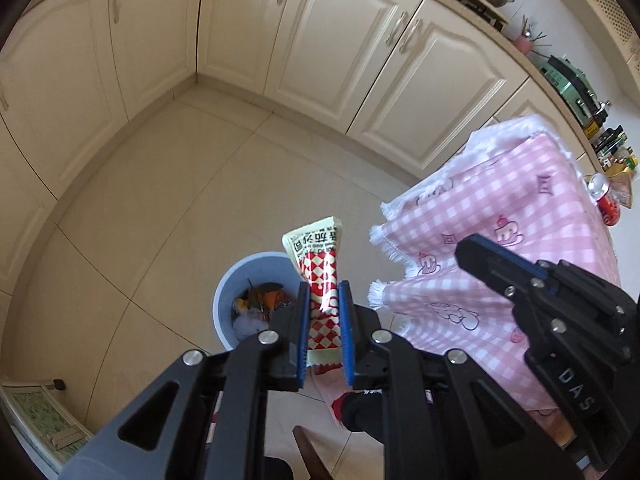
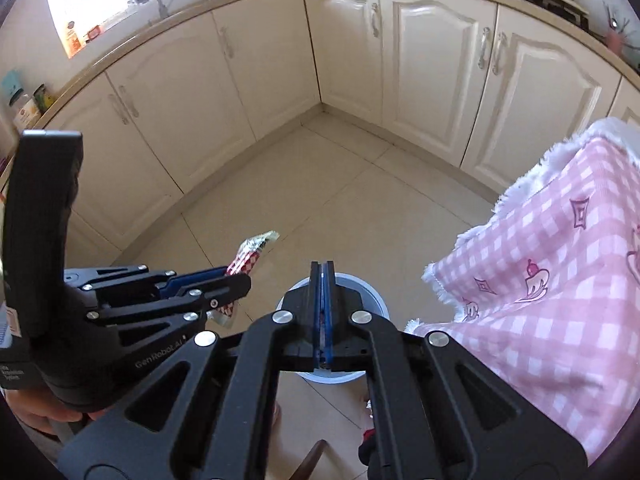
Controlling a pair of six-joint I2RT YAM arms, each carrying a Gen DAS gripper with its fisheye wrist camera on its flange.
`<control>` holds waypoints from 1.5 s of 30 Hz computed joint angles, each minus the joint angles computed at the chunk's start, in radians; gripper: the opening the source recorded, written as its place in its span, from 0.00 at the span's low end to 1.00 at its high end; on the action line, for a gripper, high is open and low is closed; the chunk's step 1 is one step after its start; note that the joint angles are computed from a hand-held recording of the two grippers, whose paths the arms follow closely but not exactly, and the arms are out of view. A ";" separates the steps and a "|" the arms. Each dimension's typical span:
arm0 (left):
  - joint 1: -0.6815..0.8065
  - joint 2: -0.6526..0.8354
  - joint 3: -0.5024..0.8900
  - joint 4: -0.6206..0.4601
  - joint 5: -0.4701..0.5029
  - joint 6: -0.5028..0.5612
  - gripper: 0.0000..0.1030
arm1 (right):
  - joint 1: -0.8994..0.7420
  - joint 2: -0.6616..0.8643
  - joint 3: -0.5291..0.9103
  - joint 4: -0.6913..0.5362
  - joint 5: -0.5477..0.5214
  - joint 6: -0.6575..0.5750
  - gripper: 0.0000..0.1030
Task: Collect trash
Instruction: 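Carry the wrapper and black packet to the bin and open both tools, then grasp the red Coca-Cola can with the left tool while the right tool grasps the gold bag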
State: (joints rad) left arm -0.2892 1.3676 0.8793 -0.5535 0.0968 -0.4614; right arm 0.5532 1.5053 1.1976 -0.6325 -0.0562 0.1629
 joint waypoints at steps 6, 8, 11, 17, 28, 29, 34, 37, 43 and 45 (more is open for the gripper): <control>0.002 0.113 0.044 0.036 0.026 0.005 0.18 | -0.043 0.013 -0.022 0.030 -0.010 0.001 0.02; 0.002 0.135 0.054 0.037 0.021 0.005 0.21 | -0.048 0.015 -0.025 0.035 -0.015 0.002 0.03; 0.011 0.131 0.049 0.049 0.033 -0.009 0.29 | -0.055 0.005 -0.030 0.035 -0.019 0.005 0.03; -0.006 0.061 0.066 -0.002 -0.008 -0.031 0.36 | -0.065 -0.035 -0.030 0.019 -0.019 0.009 0.03; -0.150 -0.154 0.196 -0.175 -0.195 -0.105 0.49 | -0.077 -0.225 -0.008 -0.069 -0.014 0.009 0.03; -0.178 -0.167 0.222 -0.193 -0.229 -0.114 0.51 | -0.084 -0.244 0.002 -0.084 -0.014 0.005 0.03; -0.314 -0.153 0.366 -0.261 -0.341 -0.140 0.57 | -0.180 -0.370 0.029 -0.148 -0.022 -0.030 0.48; -0.407 -0.089 0.461 -0.270 -0.387 -0.156 0.59 | -0.321 -0.437 0.044 -0.189 -0.071 -0.098 0.51; -0.563 0.173 0.743 -0.292 -0.414 -0.126 0.61 | -0.861 -0.471 0.071 -0.264 -0.370 -0.325 0.52; -0.598 0.278 0.858 -0.305 -0.407 -0.117 0.62 | -1.052 -0.424 0.097 -0.277 -0.464 -0.404 0.53</control>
